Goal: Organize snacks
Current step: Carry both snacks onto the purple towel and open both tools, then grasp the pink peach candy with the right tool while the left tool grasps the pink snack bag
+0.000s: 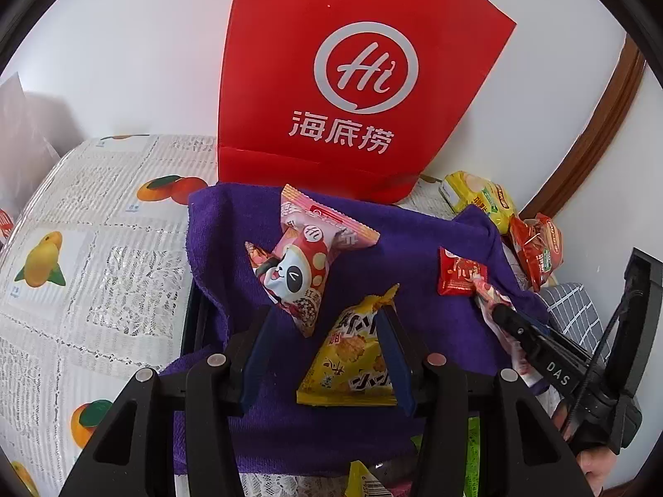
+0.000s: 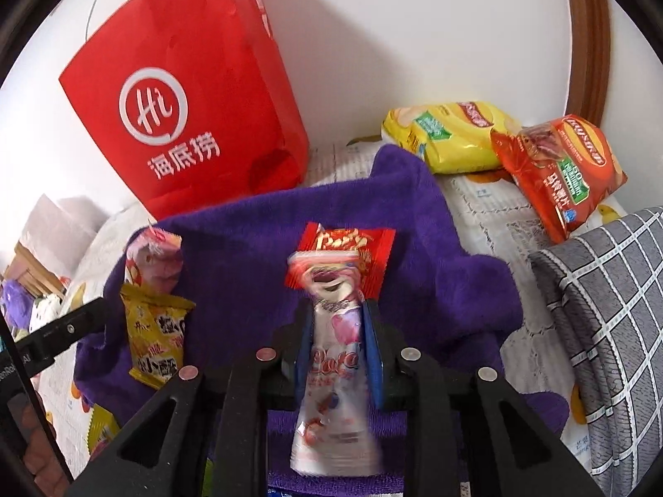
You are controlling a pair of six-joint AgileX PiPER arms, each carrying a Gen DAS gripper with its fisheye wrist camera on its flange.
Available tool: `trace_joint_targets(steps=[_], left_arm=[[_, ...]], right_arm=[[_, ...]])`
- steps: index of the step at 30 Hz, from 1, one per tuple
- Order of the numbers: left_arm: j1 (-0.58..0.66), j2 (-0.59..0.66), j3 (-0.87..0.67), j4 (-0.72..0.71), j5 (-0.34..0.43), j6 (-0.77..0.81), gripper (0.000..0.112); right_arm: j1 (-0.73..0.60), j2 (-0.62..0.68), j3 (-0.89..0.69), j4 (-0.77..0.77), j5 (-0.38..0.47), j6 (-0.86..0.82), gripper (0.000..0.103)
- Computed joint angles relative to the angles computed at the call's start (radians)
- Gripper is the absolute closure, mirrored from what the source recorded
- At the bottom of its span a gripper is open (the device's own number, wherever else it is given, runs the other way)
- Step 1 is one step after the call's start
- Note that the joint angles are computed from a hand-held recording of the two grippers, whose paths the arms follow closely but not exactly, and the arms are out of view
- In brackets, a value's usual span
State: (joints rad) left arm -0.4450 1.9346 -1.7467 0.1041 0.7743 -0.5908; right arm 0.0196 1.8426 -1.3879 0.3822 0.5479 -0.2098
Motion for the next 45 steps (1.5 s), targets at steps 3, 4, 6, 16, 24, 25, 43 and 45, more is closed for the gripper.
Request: trace_joint_targets(steps=[3, 4, 6, 16, 24, 25, 43, 45], left_arm=[[-0.001, 0.005, -0.014, -0.020, 0.009, 0.021, 0.064], [-0.003, 0.007, -0.018, -0.022, 0.014, 0.024, 0.064], [-0.008, 0.006, -0.020, -0.013, 0.020, 0.021, 0.064], [-0.027, -0.048, 0.018, -0.008, 0.025, 0.025, 0.055], [-0.070, -0.156, 0.163, 0.085, -0.013, -0.004, 0.047], [-0.074, -0.173, 0.189, 0.089, -0.020, -0.001, 0.047], [-0.085, -0.274, 0.373, 0.118, -0.071, -0.030, 0.044], [-0.085, -0.277, 0.374, 0.120, -0.073, -0.032, 0.044]], right_arm=[[0.000, 0.001, -0.004, -0.005, 0.013, 0.005, 0.077], [-0.004, 0.001, -0.005, 0.009, 0.018, -0.006, 0.073], [-0.014, -0.008, 0.006, 0.057, 0.016, -0.038, 0.066], [-0.081, -0.092, 0.062, 0.261, 0.080, -0.200, 0.057], [-0.143, -0.319, 0.256, 0.248, 0.136, -0.260, 0.053], [-0.140, -0.348, 0.284, 0.207, 0.129, -0.246, 0.050], [-0.050, -0.423, 0.529, 0.013, -0.043, -0.211, 0.045], [-0.054, -0.409, 0.535, 0.012, -0.039, -0.212, 0.046]])
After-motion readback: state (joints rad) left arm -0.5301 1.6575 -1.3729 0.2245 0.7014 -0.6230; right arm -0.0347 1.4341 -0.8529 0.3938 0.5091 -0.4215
